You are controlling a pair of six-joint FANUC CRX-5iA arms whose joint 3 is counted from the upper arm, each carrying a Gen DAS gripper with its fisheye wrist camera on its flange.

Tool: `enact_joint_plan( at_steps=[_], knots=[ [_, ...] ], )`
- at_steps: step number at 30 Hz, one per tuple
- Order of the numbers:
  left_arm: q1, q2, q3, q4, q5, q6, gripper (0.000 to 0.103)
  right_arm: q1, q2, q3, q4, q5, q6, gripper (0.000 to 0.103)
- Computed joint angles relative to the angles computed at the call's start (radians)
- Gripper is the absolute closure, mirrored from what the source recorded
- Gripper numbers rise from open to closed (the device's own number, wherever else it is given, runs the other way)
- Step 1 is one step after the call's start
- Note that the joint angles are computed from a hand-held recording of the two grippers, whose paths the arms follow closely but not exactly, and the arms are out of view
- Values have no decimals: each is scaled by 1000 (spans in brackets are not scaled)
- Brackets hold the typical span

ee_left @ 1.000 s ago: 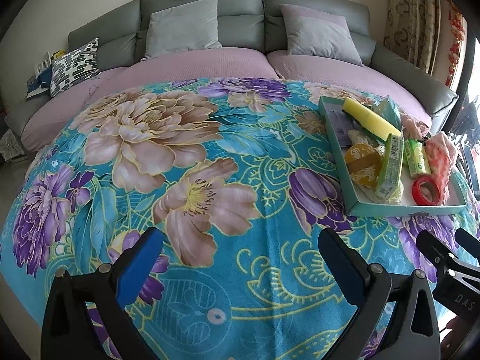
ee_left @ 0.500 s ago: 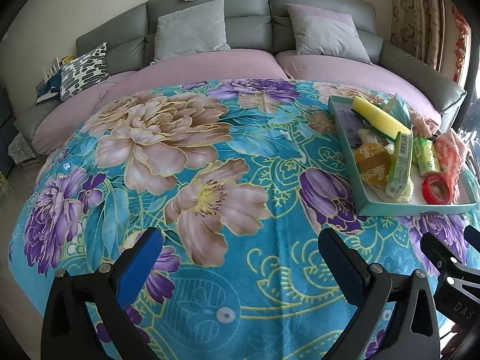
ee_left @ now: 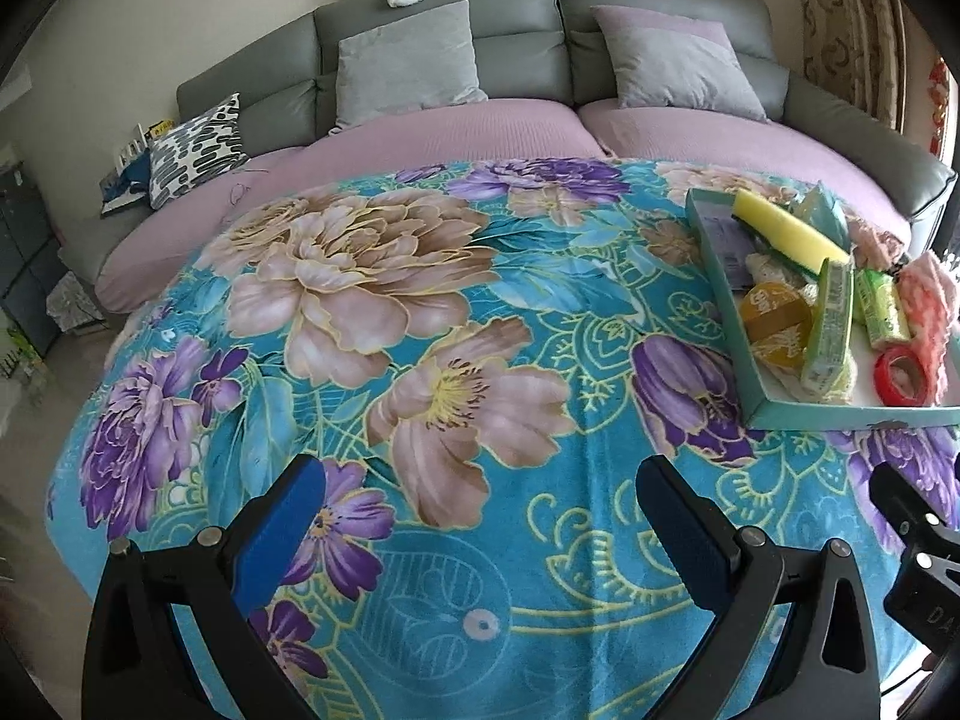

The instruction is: Organize soft objects

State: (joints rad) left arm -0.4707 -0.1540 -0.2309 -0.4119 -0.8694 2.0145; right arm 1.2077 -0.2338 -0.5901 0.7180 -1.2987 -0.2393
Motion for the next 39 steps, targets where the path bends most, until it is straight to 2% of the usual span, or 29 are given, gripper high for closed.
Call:
enact_joint_plan(
  at_steps=[39],
  knots=[
    [-16,11,14,-23,-27,8,0,-3,4,2,-3,0,5,0]
  ],
)
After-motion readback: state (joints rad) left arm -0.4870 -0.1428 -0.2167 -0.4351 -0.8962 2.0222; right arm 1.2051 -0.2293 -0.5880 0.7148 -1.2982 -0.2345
